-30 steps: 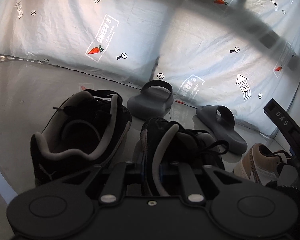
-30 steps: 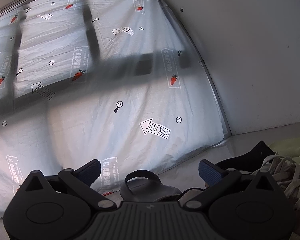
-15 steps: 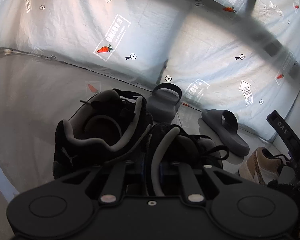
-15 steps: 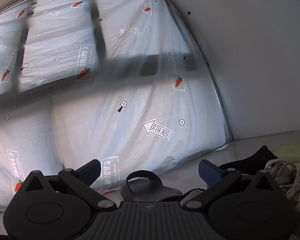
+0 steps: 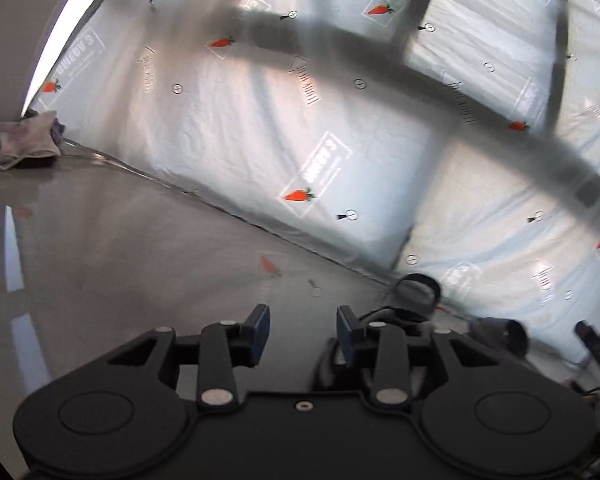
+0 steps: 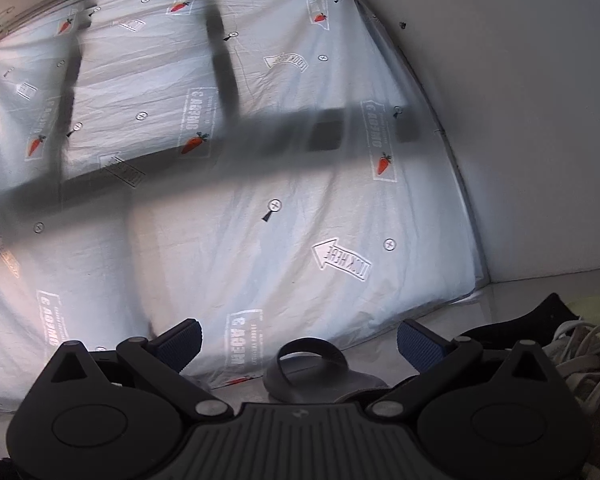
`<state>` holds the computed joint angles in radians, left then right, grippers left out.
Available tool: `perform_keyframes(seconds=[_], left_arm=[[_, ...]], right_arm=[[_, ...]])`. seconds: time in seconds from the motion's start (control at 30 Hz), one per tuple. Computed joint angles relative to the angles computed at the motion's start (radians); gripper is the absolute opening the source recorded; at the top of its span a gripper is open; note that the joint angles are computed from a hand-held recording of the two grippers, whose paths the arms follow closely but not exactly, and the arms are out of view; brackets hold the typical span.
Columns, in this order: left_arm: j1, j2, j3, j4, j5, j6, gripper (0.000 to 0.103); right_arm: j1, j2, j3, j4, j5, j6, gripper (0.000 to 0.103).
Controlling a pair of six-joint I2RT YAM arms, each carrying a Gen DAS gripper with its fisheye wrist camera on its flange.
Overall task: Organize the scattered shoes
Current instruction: 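Move the right gripper toward the black white-lined sneaker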
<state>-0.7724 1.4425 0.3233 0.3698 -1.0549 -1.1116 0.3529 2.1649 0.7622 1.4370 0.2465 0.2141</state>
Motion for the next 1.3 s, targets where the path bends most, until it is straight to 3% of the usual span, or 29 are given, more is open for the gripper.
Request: perform_keyframes(seconds=[0.1, 0.13, 0.2, 0.37, 0.47, 0.53, 0.63, 0.87, 1.03, 1.3], left_arm=[[0.04, 0.069, -0.017, 0.064, 0.099, 0.013, 0.036], [0.044, 0.07, -0.045, 0.13, 0.116, 0.017, 0.036], [0.027, 0.078, -0.098, 0.241, 0.078, 0.018, 0.036], [0.071, 0.081, -0.121, 0.285, 0.147, 0.002, 0.036], [0.124, 0.057, -0.083, 0.164, 0.233, -0.043, 0.033], [0.155, 0.052, -0.054, 0.102, 0.287, -0.04, 0.029], [0.143, 0.05, -0.052, 0.093, 0.279, -0.034, 0.029], [0.161, 0.047, -0.056, 0.101, 0.326, -0.017, 0.029], [0.161, 0.046, -0.073, 0.131, 0.329, -0.02, 0.029], [0.169, 0.042, -0.087, 0.157, 0.337, -0.014, 0.029]], right_arm=[[-0.028, -0.035, -0.026, -0.035, -0.148, 0.022, 0.102], [-0.04, -0.099, -0.042, -0.152, -0.223, 0.034, 0.102], [-0.022, -0.237, -0.105, -0.317, -0.264, 0.033, 0.102], [0.084, -0.579, -0.242, -0.703, -0.338, -0.062, 0.102], [0.213, -0.697, -0.265, -0.884, -0.299, -0.169, 0.103], [0.304, -0.707, -0.286, -0.869, -0.209, -0.212, 0.103], [0.462, -0.642, -0.252, -0.866, 0.009, -0.285, 0.103], [0.514, -0.543, -0.217, -0.872, 0.155, -0.323, 0.102], [0.402, -0.645, -0.277, -0.922, -0.014, -0.281, 0.102], [0.363, -0.718, -0.363, -0.899, 0.025, -0.283, 0.102]])
